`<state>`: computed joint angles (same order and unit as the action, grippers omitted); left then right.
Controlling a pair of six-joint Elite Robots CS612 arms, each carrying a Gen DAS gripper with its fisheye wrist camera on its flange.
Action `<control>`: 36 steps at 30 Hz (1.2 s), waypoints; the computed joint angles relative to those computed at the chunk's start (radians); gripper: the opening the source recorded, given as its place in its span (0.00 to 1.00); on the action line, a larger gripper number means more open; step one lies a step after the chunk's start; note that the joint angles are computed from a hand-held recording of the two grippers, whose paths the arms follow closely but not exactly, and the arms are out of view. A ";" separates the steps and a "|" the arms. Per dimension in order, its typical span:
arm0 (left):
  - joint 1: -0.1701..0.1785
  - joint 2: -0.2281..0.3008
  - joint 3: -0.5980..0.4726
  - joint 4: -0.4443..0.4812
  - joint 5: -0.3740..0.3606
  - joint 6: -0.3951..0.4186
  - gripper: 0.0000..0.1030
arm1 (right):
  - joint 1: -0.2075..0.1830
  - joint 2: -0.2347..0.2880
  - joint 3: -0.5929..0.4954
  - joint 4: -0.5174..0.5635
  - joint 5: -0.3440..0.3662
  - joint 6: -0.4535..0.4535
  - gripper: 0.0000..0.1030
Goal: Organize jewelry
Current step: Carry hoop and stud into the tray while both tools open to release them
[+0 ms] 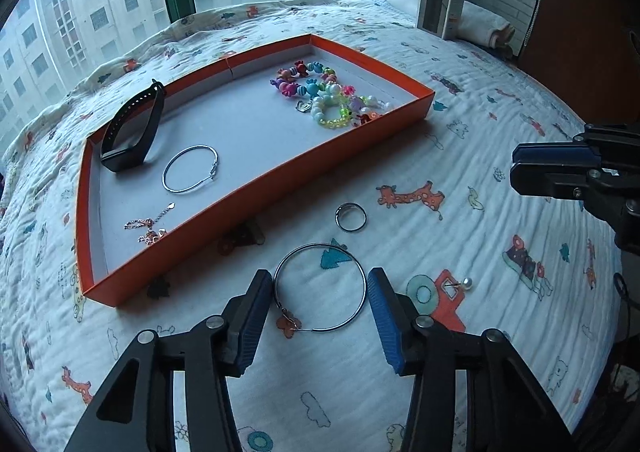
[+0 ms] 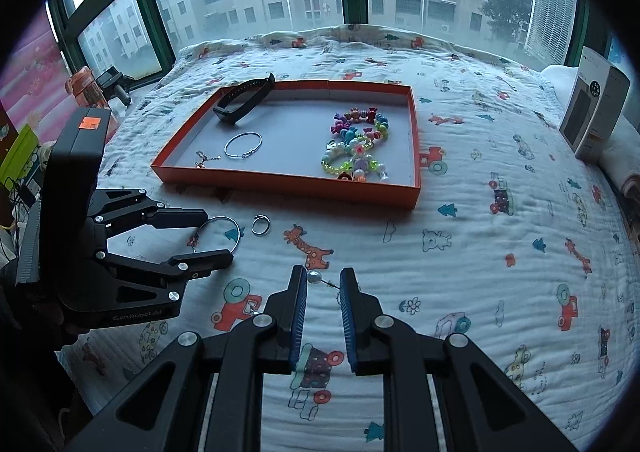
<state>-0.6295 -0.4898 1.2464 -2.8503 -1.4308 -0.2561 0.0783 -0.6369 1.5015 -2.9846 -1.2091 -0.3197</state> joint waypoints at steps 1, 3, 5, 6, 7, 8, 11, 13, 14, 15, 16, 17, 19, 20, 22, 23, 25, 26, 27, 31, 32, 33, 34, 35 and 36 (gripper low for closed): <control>-0.001 -0.001 0.002 -0.002 0.005 -0.005 0.51 | -0.001 -0.001 0.000 0.002 0.004 -0.001 0.19; 0.000 -0.005 0.009 -0.013 0.005 -0.023 0.51 | -0.001 -0.002 0.001 0.004 0.010 -0.005 0.19; 0.002 -0.014 0.023 -0.039 0.004 -0.050 0.51 | -0.001 -0.002 -0.002 0.003 0.013 -0.005 0.19; 0.003 -0.018 0.029 -0.051 0.007 -0.062 0.51 | -0.002 -0.002 -0.005 0.006 0.018 -0.005 0.19; 0.004 -0.022 0.032 -0.062 0.011 -0.073 0.51 | -0.003 0.000 -0.011 0.010 0.026 -0.003 0.19; 0.007 -0.028 0.038 -0.081 0.015 -0.086 0.51 | -0.003 0.001 -0.016 0.008 0.028 -0.002 0.19; 0.017 -0.042 0.039 -0.118 0.035 -0.112 0.51 | -0.002 0.008 -0.043 0.002 0.039 0.002 0.19; 0.025 -0.048 0.032 -0.144 0.061 -0.119 0.51 | 0.001 0.018 -0.076 0.007 0.049 0.002 0.19; 0.030 -0.047 0.023 -0.148 0.074 -0.120 0.51 | 0.002 0.024 -0.090 0.011 0.051 0.002 0.19; 0.035 -0.046 0.011 -0.145 0.084 -0.122 0.51 | 0.005 0.032 -0.113 0.019 0.055 0.001 0.19; 0.040 -0.043 0.000 -0.143 0.094 -0.128 0.51 | 0.008 0.039 -0.130 0.028 0.059 -0.003 0.19; 0.046 -0.039 -0.013 -0.137 0.099 -0.136 0.51 | 0.011 0.045 -0.146 0.036 0.061 -0.005 0.19; 0.058 -0.033 -0.031 -0.124 0.106 -0.150 0.51 | 0.017 0.060 -0.180 0.061 0.067 -0.013 0.19; 0.063 -0.027 -0.042 -0.116 0.108 -0.155 0.51 | 0.021 0.070 -0.201 0.076 0.068 -0.020 0.19; 0.073 -0.016 -0.065 -0.098 0.104 -0.163 0.51 | 0.027 0.084 -0.226 0.100 0.066 -0.031 0.19; 0.077 -0.008 -0.078 -0.087 0.102 -0.163 0.51 | 0.031 0.094 -0.242 0.118 0.066 -0.037 0.19; 0.081 0.005 -0.096 -0.067 0.100 -0.164 0.51 | 0.037 0.105 -0.259 0.139 0.061 -0.044 0.19; 0.083 0.013 -0.106 -0.054 0.096 -0.165 0.51 | 0.040 0.114 -0.271 0.157 0.059 -0.046 0.19; 0.085 0.021 -0.116 -0.045 0.091 -0.166 0.51 | 0.043 0.123 -0.285 0.176 0.059 -0.046 0.19; 0.093 0.052 -0.153 -0.005 0.067 -0.176 0.51 | 0.050 0.144 -0.315 0.227 0.048 -0.059 0.19; 0.095 0.059 -0.161 0.005 0.062 -0.176 0.51 | 0.050 0.147 -0.320 0.236 0.047 -0.062 0.19; 0.096 0.067 -0.173 0.015 0.057 -0.174 0.51 | 0.051 0.150 -0.325 0.247 0.048 -0.067 0.19; 0.098 0.074 -0.184 0.022 0.054 -0.172 0.51 | 0.052 0.152 -0.328 0.255 0.048 -0.069 0.19; 0.099 0.082 -0.197 0.031 0.051 -0.168 0.51 | 0.052 0.154 -0.332 0.264 0.048 -0.072 0.19; 0.099 0.087 -0.205 0.038 0.049 -0.168 0.51 | 0.053 0.156 -0.336 0.271 0.046 -0.075 0.19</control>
